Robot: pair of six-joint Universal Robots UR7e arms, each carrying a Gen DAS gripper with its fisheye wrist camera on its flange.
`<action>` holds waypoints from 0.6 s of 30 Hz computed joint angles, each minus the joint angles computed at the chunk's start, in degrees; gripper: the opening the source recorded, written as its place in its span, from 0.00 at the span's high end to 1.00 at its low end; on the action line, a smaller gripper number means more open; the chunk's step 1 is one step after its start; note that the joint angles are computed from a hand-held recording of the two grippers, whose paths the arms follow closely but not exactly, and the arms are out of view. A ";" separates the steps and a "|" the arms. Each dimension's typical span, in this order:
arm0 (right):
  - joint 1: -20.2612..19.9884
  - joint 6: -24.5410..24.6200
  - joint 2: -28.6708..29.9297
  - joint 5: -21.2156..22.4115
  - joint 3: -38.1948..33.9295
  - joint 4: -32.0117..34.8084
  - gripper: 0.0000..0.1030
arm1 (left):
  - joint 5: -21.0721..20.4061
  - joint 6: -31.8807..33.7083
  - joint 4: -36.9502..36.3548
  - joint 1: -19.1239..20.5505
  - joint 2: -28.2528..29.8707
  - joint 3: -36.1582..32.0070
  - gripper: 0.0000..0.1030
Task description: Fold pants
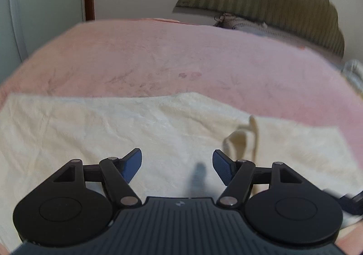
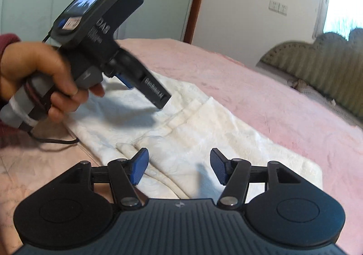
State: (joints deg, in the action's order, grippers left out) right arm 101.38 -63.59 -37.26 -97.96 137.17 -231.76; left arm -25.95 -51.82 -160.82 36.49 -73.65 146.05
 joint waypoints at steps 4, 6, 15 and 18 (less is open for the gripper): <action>-0.01 -7.69 4.22 -1.67 1.87 -9.39 0.43 | -7.73 -0.09 -9.25 0.05 -4.50 2.33 0.29; 0.30 -13.16 8.73 -3.69 1.14 -15.82 0.43 | -11.75 -0.59 -11.54 0.41 -6.05 2.80 0.29; 3.45 -29.58 16.19 -8.59 -0.44 -25.86 0.69 | -27.10 -0.24 -20.03 5.30 -5.99 2.77 0.30; 2.48 -25.25 14.18 -7.41 -0.56 -22.41 0.90 | -30.07 -0.37 -22.85 6.69 -4.87 2.85 0.30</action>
State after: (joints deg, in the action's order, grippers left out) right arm 103.86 -88.84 -23.08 -105.37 136.61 -254.16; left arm -56.01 -52.19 -183.67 43.18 -78.52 148.91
